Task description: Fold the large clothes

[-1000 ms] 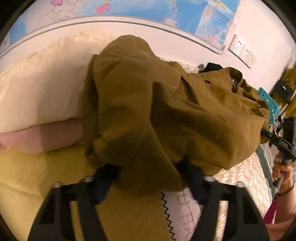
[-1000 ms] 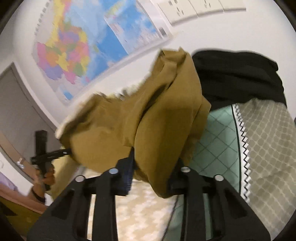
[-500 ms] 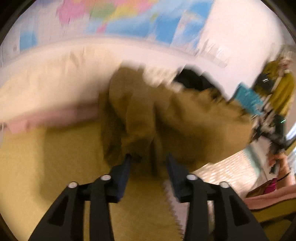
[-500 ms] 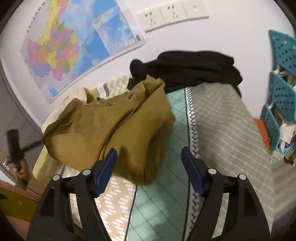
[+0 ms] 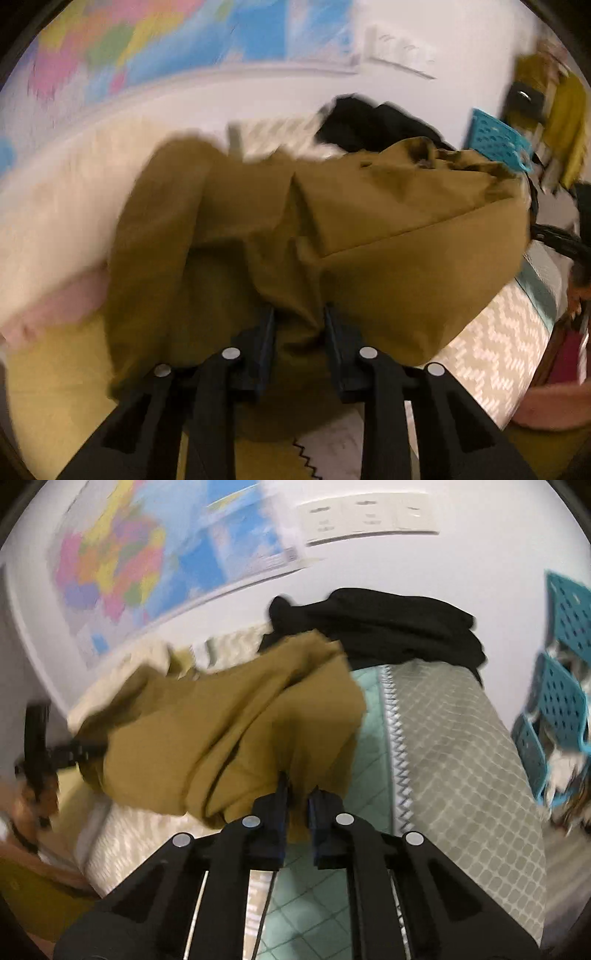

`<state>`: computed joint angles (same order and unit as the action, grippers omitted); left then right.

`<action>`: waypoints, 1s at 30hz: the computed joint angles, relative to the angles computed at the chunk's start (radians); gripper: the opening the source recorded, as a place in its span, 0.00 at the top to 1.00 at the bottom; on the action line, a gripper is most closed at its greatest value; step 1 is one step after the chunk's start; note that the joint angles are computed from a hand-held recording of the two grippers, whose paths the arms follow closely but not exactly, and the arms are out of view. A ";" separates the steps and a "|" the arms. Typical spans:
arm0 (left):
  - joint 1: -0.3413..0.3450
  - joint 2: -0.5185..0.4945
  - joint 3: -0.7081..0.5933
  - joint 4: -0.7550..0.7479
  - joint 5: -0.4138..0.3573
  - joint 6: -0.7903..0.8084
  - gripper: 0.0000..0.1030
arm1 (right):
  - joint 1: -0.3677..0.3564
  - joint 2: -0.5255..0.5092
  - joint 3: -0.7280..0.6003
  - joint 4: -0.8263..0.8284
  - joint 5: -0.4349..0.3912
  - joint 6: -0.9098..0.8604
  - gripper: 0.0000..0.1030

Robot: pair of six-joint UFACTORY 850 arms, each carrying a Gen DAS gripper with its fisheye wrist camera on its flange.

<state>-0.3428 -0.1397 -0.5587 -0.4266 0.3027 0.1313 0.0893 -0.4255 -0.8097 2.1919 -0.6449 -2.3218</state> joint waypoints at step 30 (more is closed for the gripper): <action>0.082 -0.110 -0.185 -0.067 -0.086 0.212 0.36 | 0.285 -0.125 -0.470 -0.254 0.283 0.049 0.98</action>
<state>-0.2608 -0.2498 -0.7442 -0.4937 0.2169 0.3433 0.3740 -0.5505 -1.2794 1.9381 -0.3622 -2.2728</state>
